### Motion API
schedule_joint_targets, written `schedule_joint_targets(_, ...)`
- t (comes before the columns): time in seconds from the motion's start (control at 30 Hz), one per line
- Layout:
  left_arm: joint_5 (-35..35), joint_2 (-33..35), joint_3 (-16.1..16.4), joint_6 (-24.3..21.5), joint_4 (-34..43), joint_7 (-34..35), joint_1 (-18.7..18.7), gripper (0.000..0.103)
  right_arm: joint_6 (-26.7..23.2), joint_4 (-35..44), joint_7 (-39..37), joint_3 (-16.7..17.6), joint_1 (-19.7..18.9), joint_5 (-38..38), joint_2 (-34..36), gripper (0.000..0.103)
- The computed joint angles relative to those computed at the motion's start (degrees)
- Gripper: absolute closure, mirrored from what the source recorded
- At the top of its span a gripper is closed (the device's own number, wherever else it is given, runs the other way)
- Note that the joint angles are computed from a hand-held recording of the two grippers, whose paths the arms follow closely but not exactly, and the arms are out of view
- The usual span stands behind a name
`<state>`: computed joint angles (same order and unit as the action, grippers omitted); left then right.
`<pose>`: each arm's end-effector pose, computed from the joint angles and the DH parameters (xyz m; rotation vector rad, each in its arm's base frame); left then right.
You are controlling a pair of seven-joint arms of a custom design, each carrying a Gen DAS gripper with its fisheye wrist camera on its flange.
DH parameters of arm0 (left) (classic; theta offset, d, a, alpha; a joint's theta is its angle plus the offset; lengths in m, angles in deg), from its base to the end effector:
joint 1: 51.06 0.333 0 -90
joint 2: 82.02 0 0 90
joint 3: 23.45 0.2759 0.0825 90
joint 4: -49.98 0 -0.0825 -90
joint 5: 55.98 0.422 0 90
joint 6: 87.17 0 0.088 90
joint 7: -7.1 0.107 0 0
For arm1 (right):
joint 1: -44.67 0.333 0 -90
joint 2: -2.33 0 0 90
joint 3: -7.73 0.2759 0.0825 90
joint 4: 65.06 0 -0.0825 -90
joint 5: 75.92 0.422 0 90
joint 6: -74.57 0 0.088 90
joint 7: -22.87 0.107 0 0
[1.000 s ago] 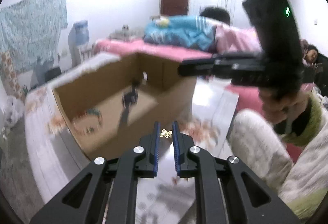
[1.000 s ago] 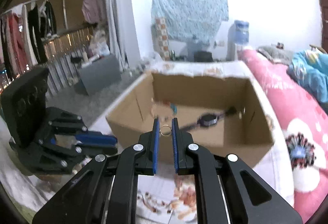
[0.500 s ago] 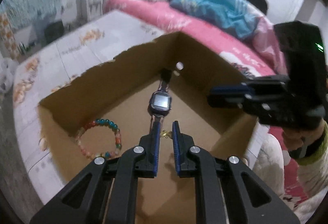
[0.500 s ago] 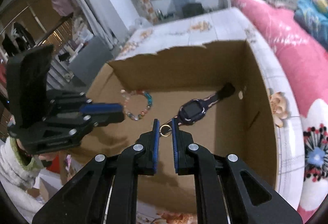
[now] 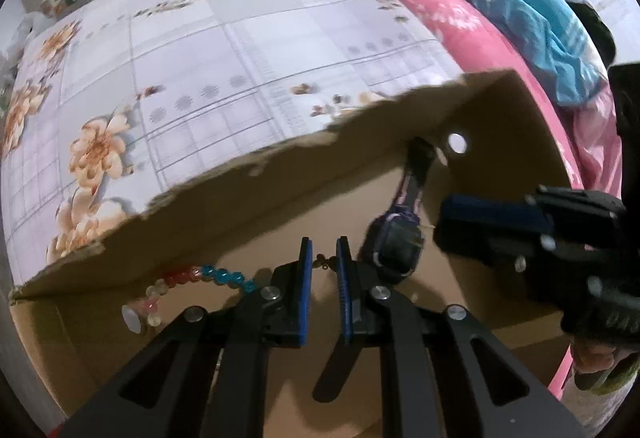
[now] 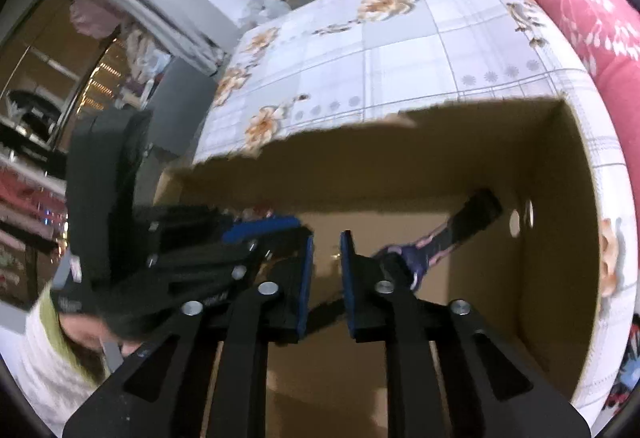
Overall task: Organize jewelry
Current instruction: 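Carry the gold ring into the box and open the right tool while the left tool carries the charm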
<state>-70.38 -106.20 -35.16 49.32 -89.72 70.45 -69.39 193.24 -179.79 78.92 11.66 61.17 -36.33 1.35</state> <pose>0.4317 -0.2526 0.4385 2.2746 -2.0698 0.5935 0.5497 0.2400 0.4276 -2.2970 1.1627 0.4217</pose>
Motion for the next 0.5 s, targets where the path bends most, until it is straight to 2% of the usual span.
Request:
schedule_joint_targets(0.1, -1.9, -0.9, 0.7, 0.2, -1.1, 0.2, -0.4, 0.091, 1.5, 0.2, 0.6, 0.2, 0.1, 0.7, 0.5, 0.082)
schedule_joint_targets(0.3, -2.9, -4.1, 1.1, 1.5, -3.2, 1.1, -0.9, 0.089, 3.4, -1.9, -0.7, -0.2, -0.2, 2.7, -1.4, 0.081)
schedule_joint_targets(0.5, -3.5, -12.9, 1.0, 3.9, -8.1, 1.1, -2.4, 0.089, 6.6, -8.5, -4.1, -2.5, -0.6, 5.5, -10.0, 0.081)
